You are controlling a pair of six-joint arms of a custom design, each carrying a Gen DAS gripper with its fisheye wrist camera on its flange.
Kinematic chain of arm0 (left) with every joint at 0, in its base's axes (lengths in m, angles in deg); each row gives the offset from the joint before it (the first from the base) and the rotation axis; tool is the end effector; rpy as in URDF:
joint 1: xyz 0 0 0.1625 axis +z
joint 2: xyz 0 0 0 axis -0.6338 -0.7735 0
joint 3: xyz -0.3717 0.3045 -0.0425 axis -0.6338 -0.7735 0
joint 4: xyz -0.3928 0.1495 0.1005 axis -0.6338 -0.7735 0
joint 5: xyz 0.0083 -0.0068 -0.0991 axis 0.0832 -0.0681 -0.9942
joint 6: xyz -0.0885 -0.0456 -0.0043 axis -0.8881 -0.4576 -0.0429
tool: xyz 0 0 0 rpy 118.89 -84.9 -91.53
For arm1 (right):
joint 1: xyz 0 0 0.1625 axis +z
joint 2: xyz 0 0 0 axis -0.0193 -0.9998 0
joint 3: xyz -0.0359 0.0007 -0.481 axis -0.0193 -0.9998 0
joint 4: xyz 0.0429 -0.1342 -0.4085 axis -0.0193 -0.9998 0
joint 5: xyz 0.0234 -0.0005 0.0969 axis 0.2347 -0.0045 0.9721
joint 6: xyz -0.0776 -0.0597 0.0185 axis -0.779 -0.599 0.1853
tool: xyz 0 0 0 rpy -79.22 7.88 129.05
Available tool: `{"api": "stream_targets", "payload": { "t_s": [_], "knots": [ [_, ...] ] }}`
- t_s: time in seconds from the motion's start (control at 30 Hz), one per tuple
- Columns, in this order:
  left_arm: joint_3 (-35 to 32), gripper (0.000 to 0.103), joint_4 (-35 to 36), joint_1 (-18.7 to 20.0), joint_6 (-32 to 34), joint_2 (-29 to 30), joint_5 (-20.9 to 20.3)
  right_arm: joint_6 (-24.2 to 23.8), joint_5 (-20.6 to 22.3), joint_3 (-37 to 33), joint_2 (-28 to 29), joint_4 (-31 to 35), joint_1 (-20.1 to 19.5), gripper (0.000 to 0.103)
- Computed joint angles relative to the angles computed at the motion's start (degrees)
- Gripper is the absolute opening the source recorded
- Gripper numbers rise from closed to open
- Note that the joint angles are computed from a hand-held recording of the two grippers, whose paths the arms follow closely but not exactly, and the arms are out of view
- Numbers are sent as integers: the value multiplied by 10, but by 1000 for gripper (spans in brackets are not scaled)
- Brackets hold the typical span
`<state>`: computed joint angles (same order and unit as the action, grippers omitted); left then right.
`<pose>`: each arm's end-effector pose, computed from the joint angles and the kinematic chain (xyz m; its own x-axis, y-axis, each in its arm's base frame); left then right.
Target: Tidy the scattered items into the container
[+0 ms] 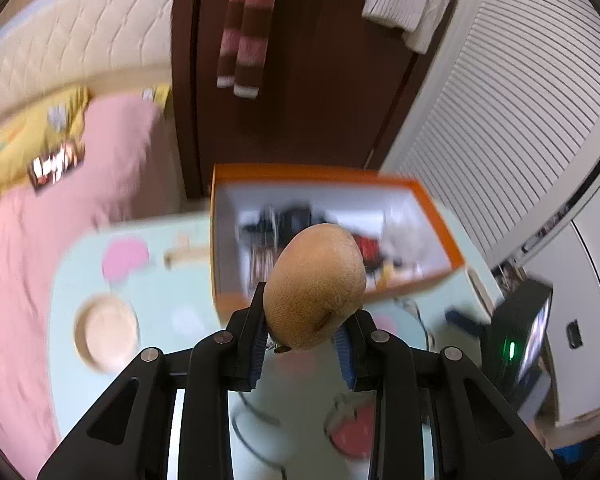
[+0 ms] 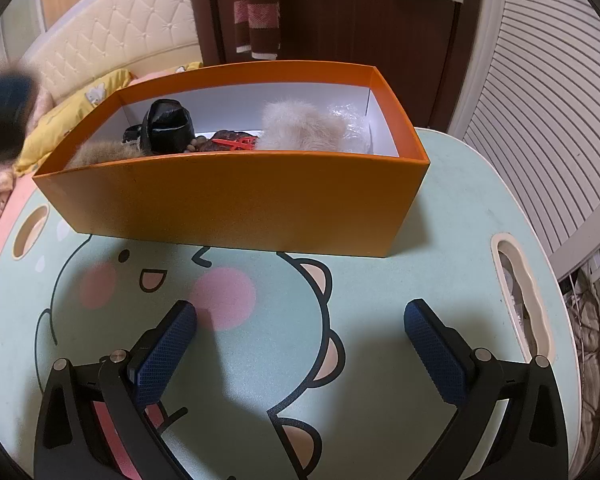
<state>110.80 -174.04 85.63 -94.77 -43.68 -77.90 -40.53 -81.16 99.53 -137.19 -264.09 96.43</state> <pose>-0.3711 -0.6654 0.0745 -0.8149 0.2842 -0.5052 0.4856 0.8106 -0.3274 0.1238 -0.6270 0.2085 -0.6764 0.0960 0.7303 -0.3737 0.8097 -0.4525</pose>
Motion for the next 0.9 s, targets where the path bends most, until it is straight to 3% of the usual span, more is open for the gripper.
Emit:
{"api": "stream_targets", "payload": {
  "t_s": [0.13,0.23,0.33,0.4,0.47,0.53,0.8,0.9],
  "knots": [
    [49,31,-17,1,-40,-6,-12,0,1,0,0,0,0,103],
    [60,31,-27,4,-75,11,6,0,0,0,0,1,0,103],
    [71,33,-51,12,-84,19,-8,1,0,-1,0,1,0,103],
    [83,42,-90,13,-69,22,-17,1,-1,-2,1,2,1,103],
    [97,70,-116,10,-52,20,-12,0,0,-3,1,2,0,103],
    [106,77,-138,6,-46,18,-3,0,1,-1,-1,1,0,103],
    [126,77,-156,3,-68,13,32,-9,13,0,0,13,1,101],
    [133,77,-175,-4,-35,21,53,-11,22,10,-23,46,4,83]
  ]
}}
